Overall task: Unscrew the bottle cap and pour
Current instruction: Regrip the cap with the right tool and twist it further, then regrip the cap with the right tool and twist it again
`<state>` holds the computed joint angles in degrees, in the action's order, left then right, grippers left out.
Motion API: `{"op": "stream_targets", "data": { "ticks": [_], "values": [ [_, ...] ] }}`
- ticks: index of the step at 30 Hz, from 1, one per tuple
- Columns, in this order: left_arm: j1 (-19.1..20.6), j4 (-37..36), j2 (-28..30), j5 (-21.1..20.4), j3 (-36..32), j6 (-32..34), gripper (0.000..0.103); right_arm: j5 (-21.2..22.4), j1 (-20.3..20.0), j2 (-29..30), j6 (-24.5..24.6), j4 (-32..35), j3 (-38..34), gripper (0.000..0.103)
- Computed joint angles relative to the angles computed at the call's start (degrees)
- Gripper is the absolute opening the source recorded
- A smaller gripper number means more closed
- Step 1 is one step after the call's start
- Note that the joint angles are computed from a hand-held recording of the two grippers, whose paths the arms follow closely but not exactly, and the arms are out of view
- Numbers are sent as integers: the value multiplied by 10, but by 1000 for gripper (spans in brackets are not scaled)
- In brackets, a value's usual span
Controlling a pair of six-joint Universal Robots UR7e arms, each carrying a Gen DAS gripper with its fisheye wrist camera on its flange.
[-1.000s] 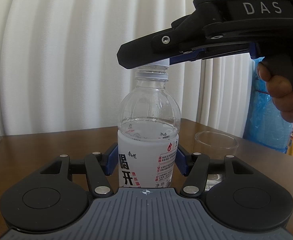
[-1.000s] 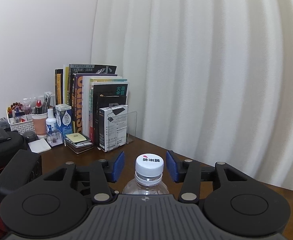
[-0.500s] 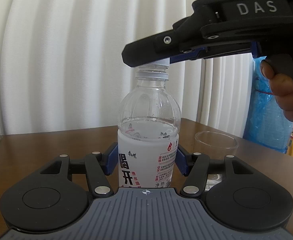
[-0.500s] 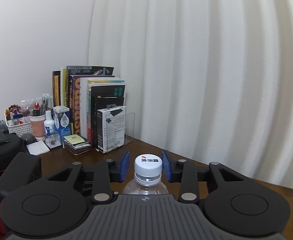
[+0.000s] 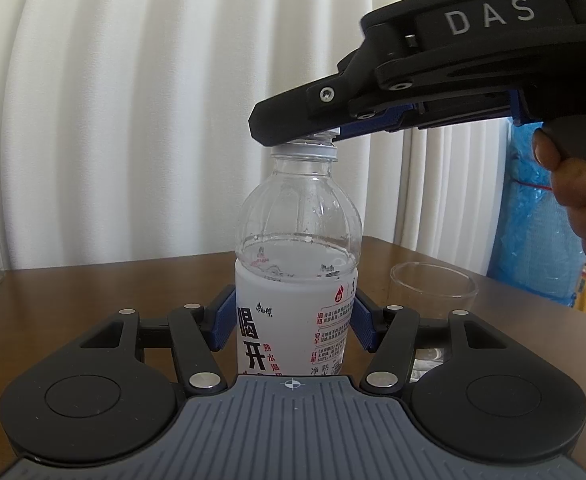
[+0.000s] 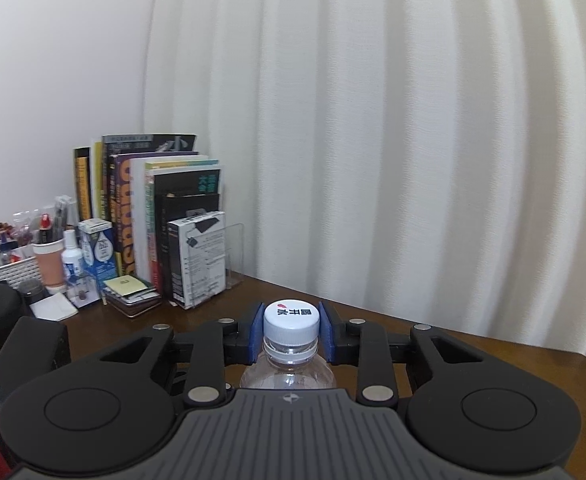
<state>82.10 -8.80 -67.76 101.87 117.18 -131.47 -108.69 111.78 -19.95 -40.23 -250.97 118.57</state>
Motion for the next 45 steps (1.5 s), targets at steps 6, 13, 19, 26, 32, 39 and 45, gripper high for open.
{"op": "stream_targets", "data": {
  "ticks": [6, 13, 19, 26, 32, 39, 45],
  "values": [
    [0, -4, 2, -3, -2, 7, 58, -29, 13, 28, -7, -37, -23, 32],
    [1, -1, 6, -2, -7, 7, 58, -23, 8, 29, 0, -41, -19, 33],
    [0, -4, 5, -4, -3, 8, 58, -16, 7, 25, 0, -39, -13, 35],
    [0, -2, 3, -3, -2, 8, 58, 0, 4, 21, -1, -37, -7, 42],
    [0, -2, -1, -4, 1, 8, 58, 12, -2, 17, 3, -31, -3, 43],
    [0, -1, -3, -4, 3, 7, 58, 33, -11, 12, 1, -35, 8, 51],
    [-2, -3, -4, -6, 5, 7, 58, 89, -32, -7, -19, -30, 29, 57]
  ]
}}
